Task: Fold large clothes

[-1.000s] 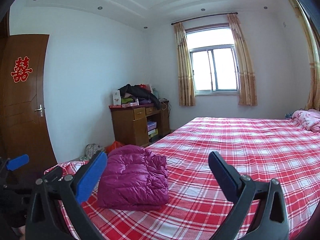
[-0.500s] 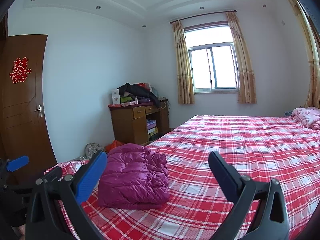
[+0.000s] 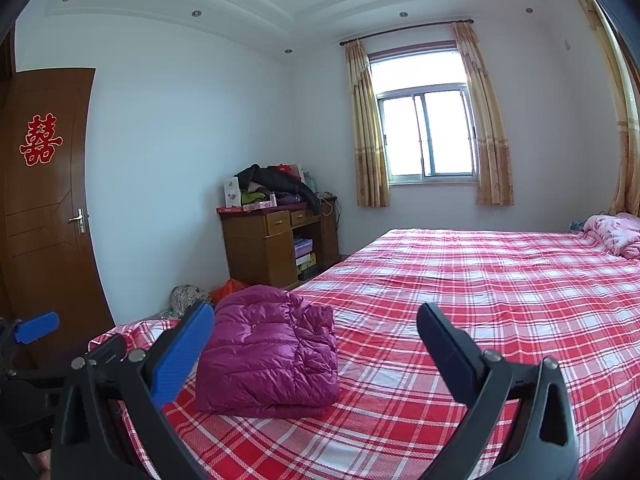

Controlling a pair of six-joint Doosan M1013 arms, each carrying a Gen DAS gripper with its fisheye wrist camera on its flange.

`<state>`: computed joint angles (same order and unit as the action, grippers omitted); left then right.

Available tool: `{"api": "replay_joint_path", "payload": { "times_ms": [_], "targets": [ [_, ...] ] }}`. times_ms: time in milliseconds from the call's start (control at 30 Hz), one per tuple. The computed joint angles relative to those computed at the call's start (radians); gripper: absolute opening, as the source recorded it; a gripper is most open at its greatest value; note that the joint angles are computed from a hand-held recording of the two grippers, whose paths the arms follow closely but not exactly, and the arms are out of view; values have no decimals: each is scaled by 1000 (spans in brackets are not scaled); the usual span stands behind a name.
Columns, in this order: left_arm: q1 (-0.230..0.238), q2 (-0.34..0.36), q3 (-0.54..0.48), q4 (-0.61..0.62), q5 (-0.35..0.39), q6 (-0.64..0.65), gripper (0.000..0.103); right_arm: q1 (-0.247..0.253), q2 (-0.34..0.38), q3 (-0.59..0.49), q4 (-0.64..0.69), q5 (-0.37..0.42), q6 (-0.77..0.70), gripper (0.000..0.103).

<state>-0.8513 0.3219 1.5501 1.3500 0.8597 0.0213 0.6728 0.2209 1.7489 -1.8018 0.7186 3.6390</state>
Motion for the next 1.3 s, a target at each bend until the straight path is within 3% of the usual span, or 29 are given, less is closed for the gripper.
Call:
{"api": "replay_joint_path", "payload": {
  "times_ms": [700, 867, 1300],
  "targets": [
    [3, 2, -2, -8, -3, 9, 92, -2, -2, 1, 3, -5, -1, 103],
    [-2, 16, -17, -18, 36, 42, 92, -1, -2, 0, 5, -2, -4, 103],
    [15, 19, -29, -92, -3, 98, 92, -5, 1, -2, 21, -5, -14, 103]
  ]
}}
